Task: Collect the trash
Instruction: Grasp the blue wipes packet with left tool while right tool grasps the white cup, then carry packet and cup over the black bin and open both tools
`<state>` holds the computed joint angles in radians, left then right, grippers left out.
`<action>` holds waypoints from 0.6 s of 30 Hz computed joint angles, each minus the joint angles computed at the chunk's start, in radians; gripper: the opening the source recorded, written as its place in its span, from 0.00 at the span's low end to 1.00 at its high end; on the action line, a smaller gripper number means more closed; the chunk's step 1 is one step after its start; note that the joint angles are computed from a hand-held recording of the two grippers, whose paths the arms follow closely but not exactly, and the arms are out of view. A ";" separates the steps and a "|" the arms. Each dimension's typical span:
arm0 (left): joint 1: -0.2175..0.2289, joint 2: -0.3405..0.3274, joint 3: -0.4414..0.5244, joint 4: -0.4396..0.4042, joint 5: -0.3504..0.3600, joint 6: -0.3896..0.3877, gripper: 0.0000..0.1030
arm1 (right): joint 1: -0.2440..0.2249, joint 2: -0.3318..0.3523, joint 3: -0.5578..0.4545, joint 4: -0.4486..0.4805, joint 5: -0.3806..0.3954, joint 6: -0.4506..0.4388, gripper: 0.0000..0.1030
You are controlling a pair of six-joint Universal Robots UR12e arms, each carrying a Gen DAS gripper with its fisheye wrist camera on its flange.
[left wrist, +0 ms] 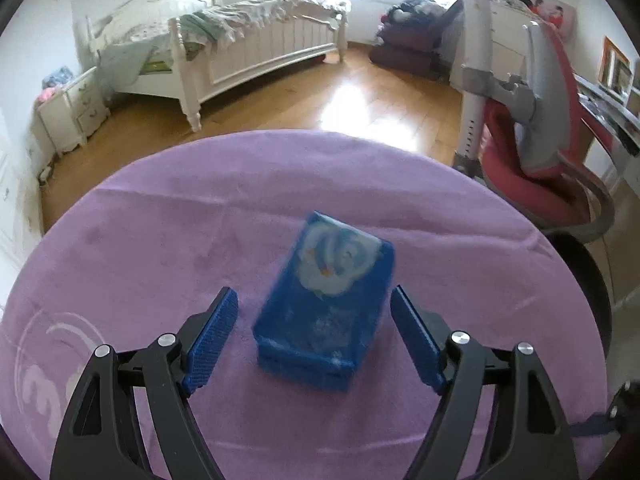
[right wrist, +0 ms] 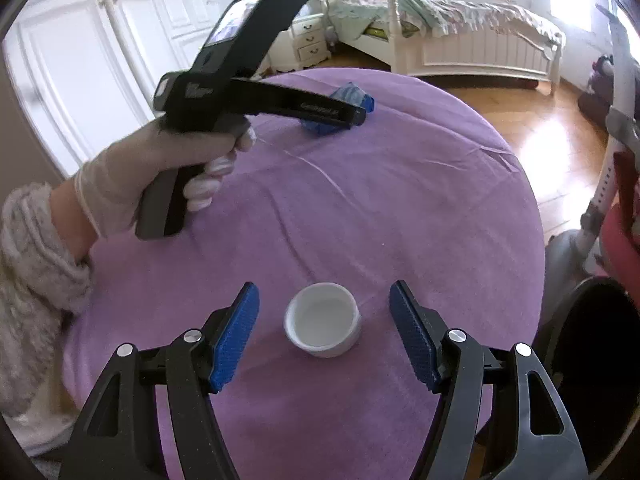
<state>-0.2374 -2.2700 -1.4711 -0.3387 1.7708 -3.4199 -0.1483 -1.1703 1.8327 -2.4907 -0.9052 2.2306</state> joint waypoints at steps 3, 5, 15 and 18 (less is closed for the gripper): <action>-0.005 -0.005 0.012 -0.023 0.062 -0.019 0.51 | 0.000 0.009 -0.001 -0.012 -0.009 0.002 0.44; -0.005 -0.003 0.010 -0.020 0.072 -0.029 0.43 | -0.001 0.013 -0.003 -0.003 -0.007 0.014 0.38; -0.034 0.094 -0.154 0.180 -0.002 -0.119 0.37 | -0.084 -0.013 -0.006 0.115 0.175 0.090 0.38; -0.060 0.113 -0.174 0.221 0.003 -0.116 0.37 | -0.122 -0.023 0.006 0.107 0.262 0.142 0.38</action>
